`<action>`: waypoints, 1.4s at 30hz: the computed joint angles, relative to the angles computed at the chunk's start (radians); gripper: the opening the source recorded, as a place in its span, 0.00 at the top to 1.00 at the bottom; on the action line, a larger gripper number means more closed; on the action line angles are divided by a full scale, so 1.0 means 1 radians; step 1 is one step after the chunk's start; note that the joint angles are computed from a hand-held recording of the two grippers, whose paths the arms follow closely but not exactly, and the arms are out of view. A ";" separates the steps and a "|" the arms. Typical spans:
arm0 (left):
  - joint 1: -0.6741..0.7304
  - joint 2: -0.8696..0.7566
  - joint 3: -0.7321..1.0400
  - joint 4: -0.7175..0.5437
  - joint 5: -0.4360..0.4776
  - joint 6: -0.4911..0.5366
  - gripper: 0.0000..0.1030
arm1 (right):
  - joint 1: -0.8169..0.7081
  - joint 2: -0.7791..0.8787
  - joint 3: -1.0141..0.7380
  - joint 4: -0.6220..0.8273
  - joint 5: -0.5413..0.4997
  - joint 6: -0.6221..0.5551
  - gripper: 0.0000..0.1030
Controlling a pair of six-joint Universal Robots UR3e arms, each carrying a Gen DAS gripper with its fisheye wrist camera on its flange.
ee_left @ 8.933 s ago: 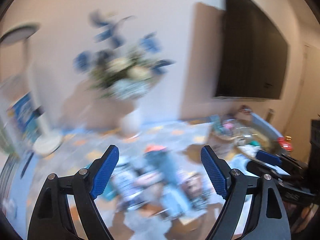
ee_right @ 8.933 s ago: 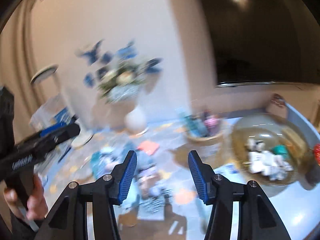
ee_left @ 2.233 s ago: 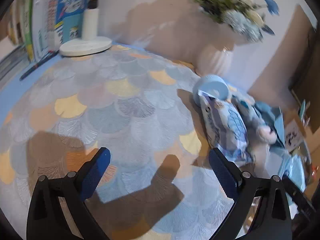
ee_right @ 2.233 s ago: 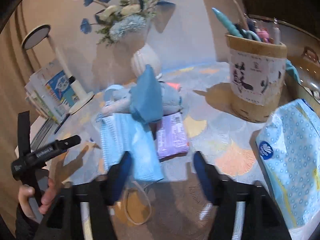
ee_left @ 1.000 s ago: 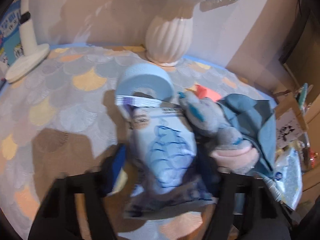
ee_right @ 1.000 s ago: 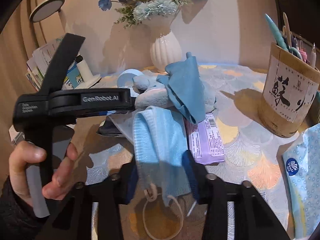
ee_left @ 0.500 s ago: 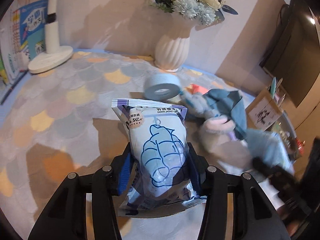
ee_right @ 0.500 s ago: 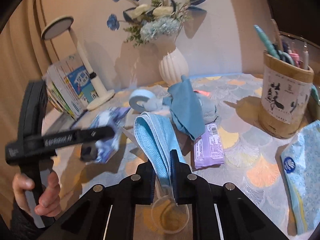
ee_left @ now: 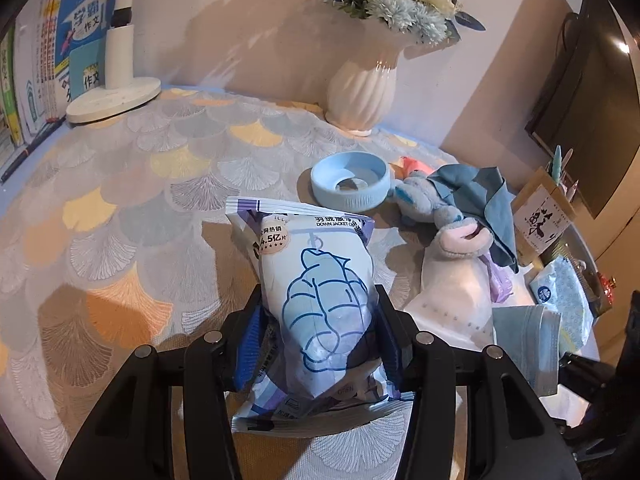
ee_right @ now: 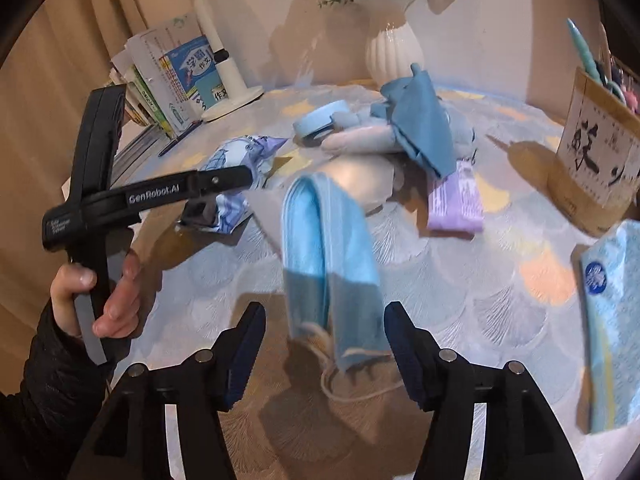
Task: Organize soft objects
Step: 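Carry the bag and mask to the gold glass plate and open both tools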
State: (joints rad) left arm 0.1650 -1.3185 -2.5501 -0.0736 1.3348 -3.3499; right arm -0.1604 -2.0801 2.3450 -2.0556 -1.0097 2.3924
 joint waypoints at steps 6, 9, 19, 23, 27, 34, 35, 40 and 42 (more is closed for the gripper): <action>-0.023 -0.017 -0.001 0.026 0.023 0.014 0.54 | -0.027 0.006 0.046 -0.078 0.044 0.086 0.42; -0.031 -0.019 0.001 0.029 0.028 0.016 0.54 | -0.040 -0.038 0.064 -0.110 0.071 0.117 0.65; -0.125 0.037 0.069 -0.016 0.103 -0.027 0.55 | -0.082 -0.177 0.039 -0.073 0.099 0.089 0.92; -0.227 0.018 0.210 -0.066 0.166 -0.045 0.55 | -0.251 -0.285 -0.055 0.170 0.222 -0.029 0.92; -0.342 -0.067 0.407 -0.124 0.248 -0.042 0.55 | -0.444 -0.368 -0.171 0.464 0.331 -0.208 0.92; -0.504 -0.339 0.873 -0.258 0.330 -0.021 0.55 | -0.775 -0.326 -0.422 0.890 0.478 -0.504 0.92; -0.532 -0.399 0.970 -0.288 0.345 -0.014 0.55 | -0.812 -0.291 -0.455 0.903 0.494 -0.514 0.92; -0.634 -0.693 1.488 -0.512 0.360 -0.006 0.55 | -0.914 -0.116 -0.570 0.827 0.543 -0.425 0.92; -0.659 -0.836 1.698 -0.537 0.307 0.013 0.55 | -0.930 -0.056 -0.571 0.661 0.546 -0.288 0.92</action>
State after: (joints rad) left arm -0.4939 -2.1549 -0.8526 -0.6102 1.6415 -3.3366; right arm -1.0904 -2.1360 1.7740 -1.3943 -0.4640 2.1048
